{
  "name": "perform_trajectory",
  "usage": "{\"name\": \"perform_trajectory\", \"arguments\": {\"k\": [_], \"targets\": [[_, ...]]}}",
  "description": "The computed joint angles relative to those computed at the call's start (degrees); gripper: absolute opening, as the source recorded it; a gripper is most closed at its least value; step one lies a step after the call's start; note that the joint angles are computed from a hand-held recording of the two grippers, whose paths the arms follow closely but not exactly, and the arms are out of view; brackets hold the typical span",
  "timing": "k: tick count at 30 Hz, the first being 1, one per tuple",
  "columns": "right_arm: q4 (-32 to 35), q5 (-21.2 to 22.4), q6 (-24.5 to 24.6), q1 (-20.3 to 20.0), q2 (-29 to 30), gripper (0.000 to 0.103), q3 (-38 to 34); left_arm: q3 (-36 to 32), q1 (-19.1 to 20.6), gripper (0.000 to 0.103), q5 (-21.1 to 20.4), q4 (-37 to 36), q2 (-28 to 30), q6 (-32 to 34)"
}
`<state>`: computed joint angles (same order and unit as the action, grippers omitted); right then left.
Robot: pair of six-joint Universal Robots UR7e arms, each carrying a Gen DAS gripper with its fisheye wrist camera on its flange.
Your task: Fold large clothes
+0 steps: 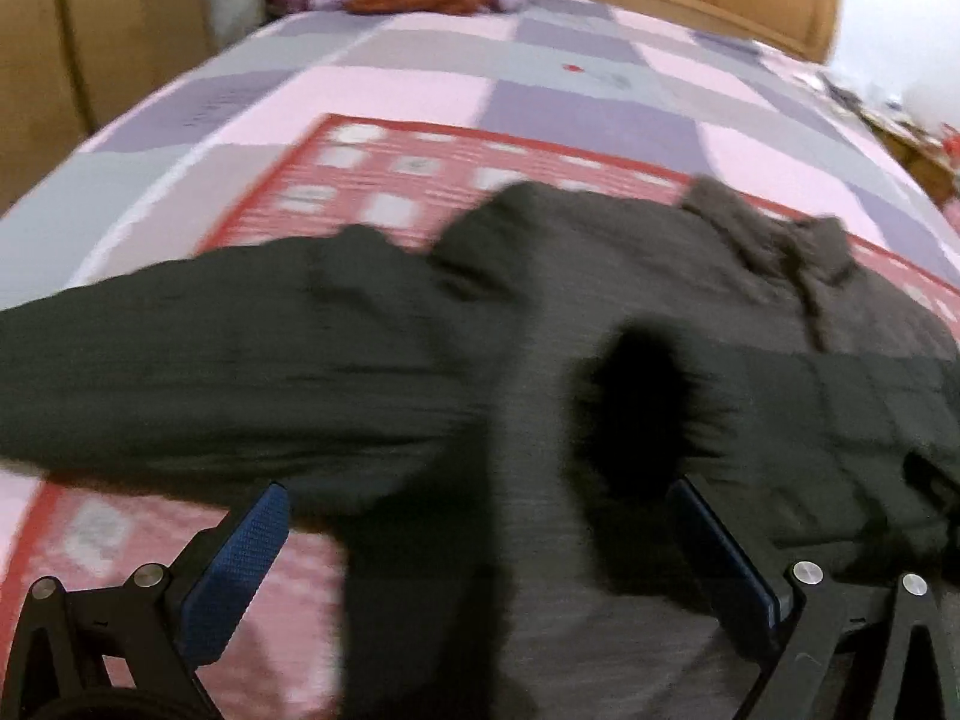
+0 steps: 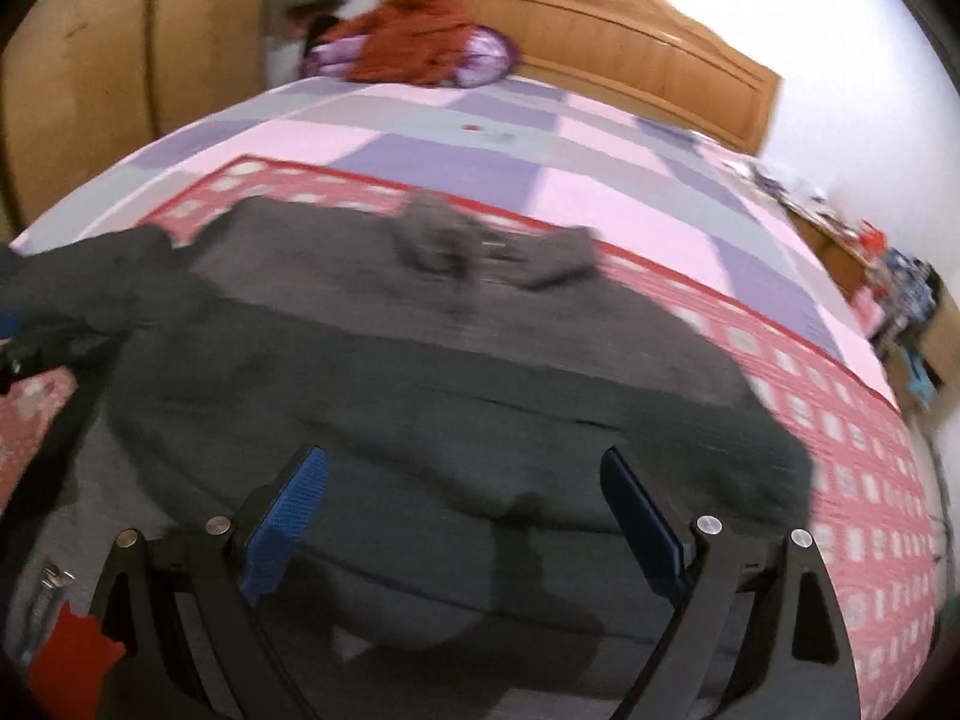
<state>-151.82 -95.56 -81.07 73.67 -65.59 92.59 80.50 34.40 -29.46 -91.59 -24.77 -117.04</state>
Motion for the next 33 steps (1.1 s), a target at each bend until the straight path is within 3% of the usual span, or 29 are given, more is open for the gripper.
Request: {"name": "perform_trajectory", "arguments": {"k": [4,6,7,9,13,18,26,30,32,33], "targets": [[-3.0,-2.8,1.9,1.5,1.8,0.093,4.4,5.3,-0.7,0.103,-4.7,6.4,-4.3,-11.5],[-5.5,-9.1,0.9,2.3,4.2,0.094,6.1,7.7,-1.3,0.103,-7.1,9.6,-6.3,-17.1],[-10.4,-10.8,-2.5,1.8,5.8,0.095,7.8,9.0,-1.7,0.103,-8.6,11.3,-7.5,-20.6],[-17.8,-7.2,-6.8,0.6,5.5,0.095,11.4,12.8,-2.6,0.103,-11.7,12.4,-10.3,-27.0],[-14.7,-5.8,-6.3,0.0,5.5,0.095,10.5,19.2,-4.6,0.103,-17.8,15.2,-14.9,-37.3],[-15.6,-3.5,-7.8,-1.3,4.2,0.095,11.7,29.0,-6.2,0.103,-23.1,15.2,-22.3,-45.8],[-15.2,-2.8,-8.3,-1.6,4.0,0.095,11.4,40.2,-4.1,0.103,-21.2,8.0,-31.6,-48.8],[-15.1,-2.7,-8.1,-1.6,4.0,0.095,11.4,43.5,-0.3,0.103,-20.1,1.8,-34.8,-48.2],[-15.3,-2.9,-8.0,-1.6,3.8,0.095,11.6,45.0,1.0,0.094,-18.7,-0.9,-35.8,-47.9],[-15.2,-2.6,-7.9,-1.7,3.9,0.095,11.6,46.2,1.4,0.081,-17.2,-3.2,-36.5,-47.5]]}}
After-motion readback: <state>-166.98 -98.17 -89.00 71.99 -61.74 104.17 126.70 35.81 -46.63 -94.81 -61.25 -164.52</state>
